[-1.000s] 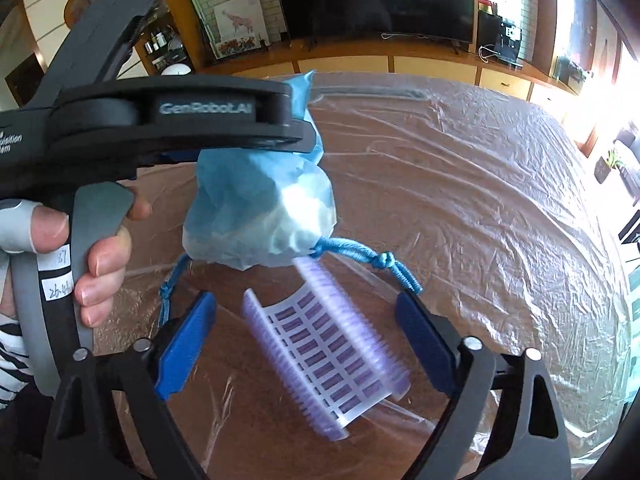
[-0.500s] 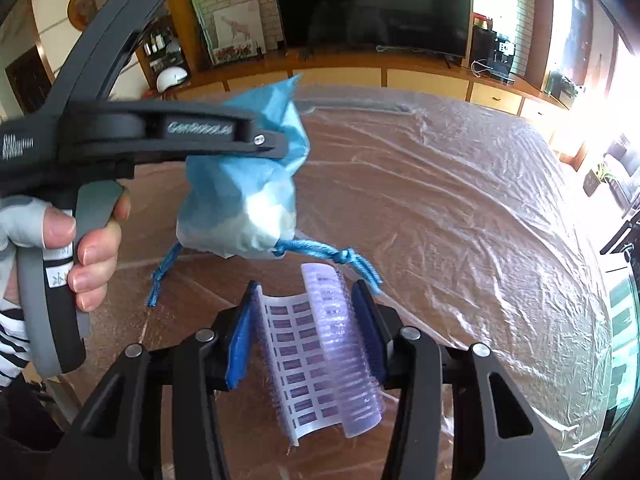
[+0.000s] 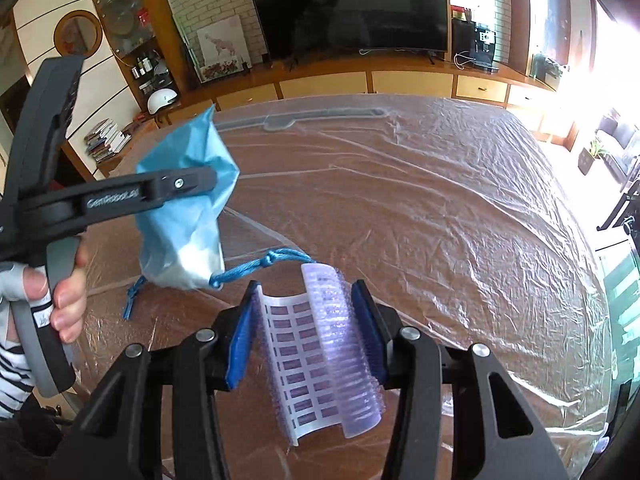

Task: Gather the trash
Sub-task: 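Carry the blue bag in the left tool and roller in the right tool over the bin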

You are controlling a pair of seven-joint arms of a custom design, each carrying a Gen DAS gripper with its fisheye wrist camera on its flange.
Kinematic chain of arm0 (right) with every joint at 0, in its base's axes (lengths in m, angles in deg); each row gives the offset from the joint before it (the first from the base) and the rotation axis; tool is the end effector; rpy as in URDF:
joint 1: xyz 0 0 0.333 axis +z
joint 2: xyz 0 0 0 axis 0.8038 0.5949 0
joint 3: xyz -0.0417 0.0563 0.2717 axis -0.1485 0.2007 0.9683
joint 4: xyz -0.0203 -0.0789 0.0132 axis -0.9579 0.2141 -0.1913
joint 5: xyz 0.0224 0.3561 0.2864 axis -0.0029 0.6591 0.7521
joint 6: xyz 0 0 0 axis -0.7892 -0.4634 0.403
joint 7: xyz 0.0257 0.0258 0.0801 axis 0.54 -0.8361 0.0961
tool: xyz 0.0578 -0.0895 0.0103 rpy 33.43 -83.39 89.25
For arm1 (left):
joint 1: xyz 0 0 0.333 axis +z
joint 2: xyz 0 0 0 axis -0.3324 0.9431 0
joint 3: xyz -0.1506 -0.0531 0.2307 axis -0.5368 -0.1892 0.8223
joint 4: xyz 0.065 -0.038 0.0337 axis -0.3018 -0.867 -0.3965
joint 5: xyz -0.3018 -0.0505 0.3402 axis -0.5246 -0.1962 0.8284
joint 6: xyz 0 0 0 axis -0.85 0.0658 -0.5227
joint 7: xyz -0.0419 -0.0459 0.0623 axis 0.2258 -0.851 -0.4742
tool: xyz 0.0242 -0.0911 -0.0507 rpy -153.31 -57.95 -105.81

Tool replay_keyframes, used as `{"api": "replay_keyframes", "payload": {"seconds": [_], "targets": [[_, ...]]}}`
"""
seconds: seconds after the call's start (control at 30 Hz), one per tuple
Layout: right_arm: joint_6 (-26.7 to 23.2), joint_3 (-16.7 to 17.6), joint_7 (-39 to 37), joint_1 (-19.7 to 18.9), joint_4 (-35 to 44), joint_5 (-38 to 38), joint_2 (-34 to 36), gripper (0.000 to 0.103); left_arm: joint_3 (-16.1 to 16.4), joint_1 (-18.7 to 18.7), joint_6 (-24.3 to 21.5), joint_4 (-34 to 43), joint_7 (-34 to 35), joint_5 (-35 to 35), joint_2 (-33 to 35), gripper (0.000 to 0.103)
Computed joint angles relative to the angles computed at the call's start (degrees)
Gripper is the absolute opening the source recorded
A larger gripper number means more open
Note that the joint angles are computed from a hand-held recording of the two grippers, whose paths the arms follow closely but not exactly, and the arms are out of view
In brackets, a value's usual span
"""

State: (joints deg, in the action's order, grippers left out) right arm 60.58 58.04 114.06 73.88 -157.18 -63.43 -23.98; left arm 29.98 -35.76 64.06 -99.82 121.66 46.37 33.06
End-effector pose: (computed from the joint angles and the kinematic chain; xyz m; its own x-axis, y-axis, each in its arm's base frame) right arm 0.4117 0.2309 0.6584 -0.1711 -0.9641 -0.2028 -0.7945 0.2568 -0.5503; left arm 0.5698 -0.3443 0.5891 -0.5811 -0.7841 0.2181 -0.7211 0.3718 -0.5846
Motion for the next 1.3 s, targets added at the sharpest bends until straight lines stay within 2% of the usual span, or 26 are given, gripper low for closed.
{"api": "replay_keyframes", "payload": {"seconds": [0.83,1.3], "targets": [[-2.0,2.1,4.1,0.7,2.1,-1.4,1.2,0.045,1.3,-0.3,3.2,-13.6,2.7,-1.8,-13.5,0.051],[-4.5,4.4,9.4,1.7,3.7,-4.0,0.9,0.045,3.9,-1.0,1.7,-19.5,8.3,-7.2,-19.7,0.051]]}}
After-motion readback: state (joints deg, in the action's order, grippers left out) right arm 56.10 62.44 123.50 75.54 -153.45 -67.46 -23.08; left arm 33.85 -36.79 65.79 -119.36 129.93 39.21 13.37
